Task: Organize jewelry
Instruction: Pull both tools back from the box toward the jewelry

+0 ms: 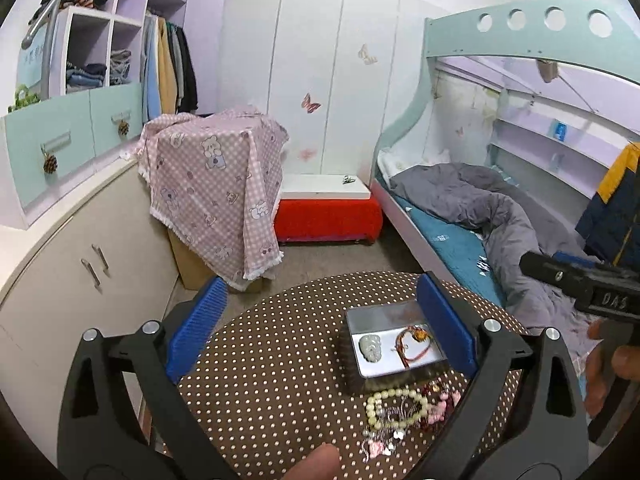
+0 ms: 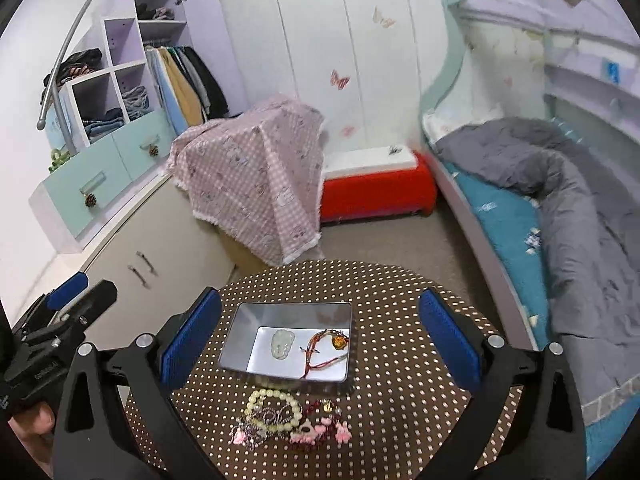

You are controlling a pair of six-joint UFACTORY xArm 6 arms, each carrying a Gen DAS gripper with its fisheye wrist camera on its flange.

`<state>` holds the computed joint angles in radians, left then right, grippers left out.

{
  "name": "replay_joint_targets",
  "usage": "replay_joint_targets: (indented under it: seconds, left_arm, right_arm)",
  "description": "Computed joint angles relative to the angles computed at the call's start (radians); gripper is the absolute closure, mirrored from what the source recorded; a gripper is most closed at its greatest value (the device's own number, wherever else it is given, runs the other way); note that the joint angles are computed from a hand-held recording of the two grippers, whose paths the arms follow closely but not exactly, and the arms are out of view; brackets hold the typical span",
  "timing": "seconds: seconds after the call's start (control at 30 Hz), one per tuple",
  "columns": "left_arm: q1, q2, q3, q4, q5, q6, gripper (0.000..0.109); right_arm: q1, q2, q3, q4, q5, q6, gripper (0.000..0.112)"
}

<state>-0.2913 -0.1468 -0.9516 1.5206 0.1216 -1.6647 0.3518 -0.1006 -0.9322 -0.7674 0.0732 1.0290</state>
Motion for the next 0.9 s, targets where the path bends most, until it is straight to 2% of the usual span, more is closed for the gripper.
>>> replay_joint_targets:
  seconds: [0.13,0.33,0.47,0.6,0.73,0.83,0.9]
  left_arm:
    - [-0.036,-0.105,0.083,0.083,0.074,-0.094,0.014]
    - [-0.114,-0.259,0.199,0.020,0.213,-0.086,0.014]
    - [-0.187,-0.297,0.221,-0.027,0.321,-0.060,0.014]
    - [-0.254,-0.311,0.228,-0.035,0.420,-0.082,0.014]
    - [-0.350,-0.315,0.229,-0.051,0.552,-0.095,0.014]
    - [-0.403,-0.320,0.236,-0.065,0.632,-0.099,0.014]
    - [-0.420,-0.323,0.249,-0.063,0.645,-0.116,0.014]
  right_arm:
    - [0.020,-0.056,0.010,-0.257,0.033,0.222,0.017]
    - [0.044,-0.110,0.026,-0.400,0.040,0.310,0.017]
    - [0.040,-0.165,0.055,-0.532,0.037,0.403,0.017]
    - [0.001,-0.188,0.073,-0.636,-0.027,0.482,0.017]
    - [-0.058,-0.192,0.061,-0.820,-0.110,0.638,0.017]
    - [-0.084,-0.198,0.058,-0.869,-0.139,0.662,0.017]
    - [-0.102,-0.202,0.063,-0.887,-0.161,0.665,0.017]
